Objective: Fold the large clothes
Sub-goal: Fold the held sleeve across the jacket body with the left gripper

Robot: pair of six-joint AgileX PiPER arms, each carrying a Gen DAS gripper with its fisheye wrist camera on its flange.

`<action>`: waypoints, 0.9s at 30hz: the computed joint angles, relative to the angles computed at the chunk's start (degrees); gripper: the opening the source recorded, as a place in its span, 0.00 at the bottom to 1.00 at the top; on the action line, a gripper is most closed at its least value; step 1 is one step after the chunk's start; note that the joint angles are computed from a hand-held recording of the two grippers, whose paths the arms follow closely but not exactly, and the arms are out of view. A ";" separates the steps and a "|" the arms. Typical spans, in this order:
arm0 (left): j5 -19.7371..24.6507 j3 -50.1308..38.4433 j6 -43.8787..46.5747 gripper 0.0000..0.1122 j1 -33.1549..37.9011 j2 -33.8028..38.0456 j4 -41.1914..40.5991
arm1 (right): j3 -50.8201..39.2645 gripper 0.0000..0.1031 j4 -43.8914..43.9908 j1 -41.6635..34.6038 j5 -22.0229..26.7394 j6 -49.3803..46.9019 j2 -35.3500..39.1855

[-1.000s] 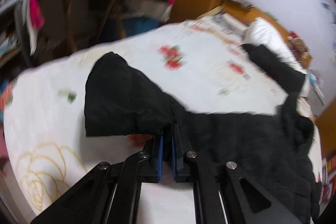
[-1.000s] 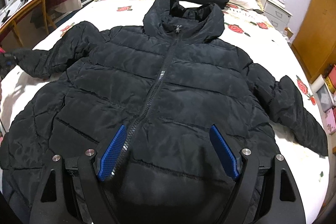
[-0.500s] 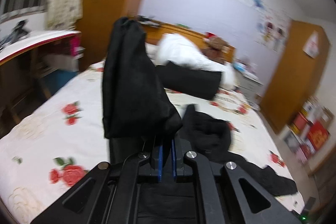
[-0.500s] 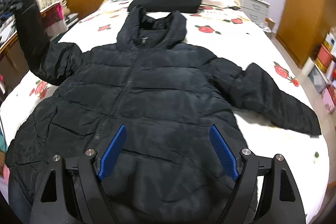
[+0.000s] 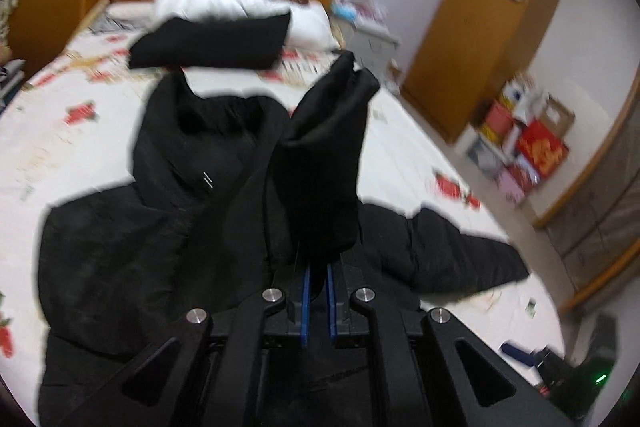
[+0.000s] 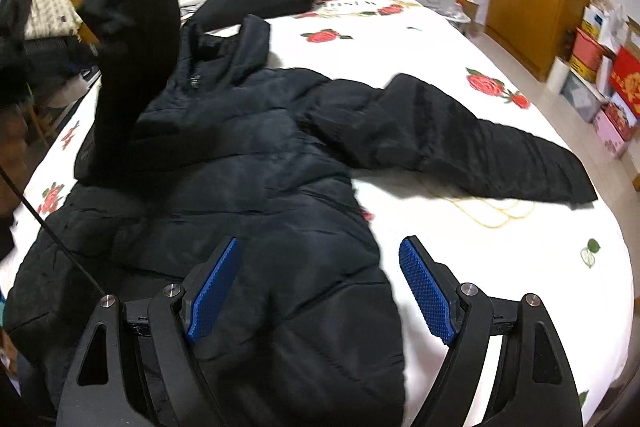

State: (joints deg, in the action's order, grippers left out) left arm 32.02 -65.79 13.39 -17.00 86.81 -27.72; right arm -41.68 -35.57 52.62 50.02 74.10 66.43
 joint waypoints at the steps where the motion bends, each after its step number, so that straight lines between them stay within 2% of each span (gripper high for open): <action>1: -1.46 1.09 -1.46 0.07 -1.64 0.62 1.22 | 0.39 0.79 0.58 -1.00 -0.47 -0.51 -0.03; 3: -2.53 1.94 -0.01 0.09 -2.76 2.64 -0.56 | 1.04 0.79 2.06 -3.22 -1.84 -1.92 -0.12; 5: -2.10 2.11 2.71 0.18 -2.91 4.67 -3.71 | 1.37 0.79 2.79 -4.93 -3.04 -3.10 0.19; 7: -0.11 1.31 5.56 0.43 -2.73 6.44 -7.74 | 0.71 0.79 2.76 -6.06 -4.05 -4.14 1.26; 8: 0.39 1.81 7.62 0.60 -2.22 6.29 -10.32 | 0.42 0.79 2.71 -6.37 -4.39 -4.49 1.61; 9: 0.63 2.57 10.60 0.62 -1.58 5.77 -13.82 | -0.32 0.79 2.67 -6.76 -4.76 -4.92 2.19; 13: 4.81 4.22 16.28 0.63 2.30 2.40 -18.35 | -4.24 0.79 3.58 -9.02 -7.07 -7.68 4.58; 15: 4.64 7.08 20.68 0.63 5.11 -0.68 -20.38 | -6.50 0.79 4.21 -9.87 -8.11 -9.05 6.41; 18: 3.16 9.34 22.63 0.63 11.33 -4.74 -17.98 | -10.02 0.78 4.84 -10.50 -10.17 -11.25 9.97; 20: 1.70 9.51 21.55 0.63 17.00 -5.15 -14.33 | -13.34 0.62 5.48 -11.09 -11.87 -13.43 13.78; 23: 0.87 8.37 20.92 0.62 25.03 -2.21 -12.18 | -18.39 0.45 9.03 -12.95 -15.11 -18.30 20.14; 27: -3.44 6.69 17.89 0.58 29.64 4.84 -7.83 | -27.35 0.45 12.38 -14.75 -16.17 -24.10 31.09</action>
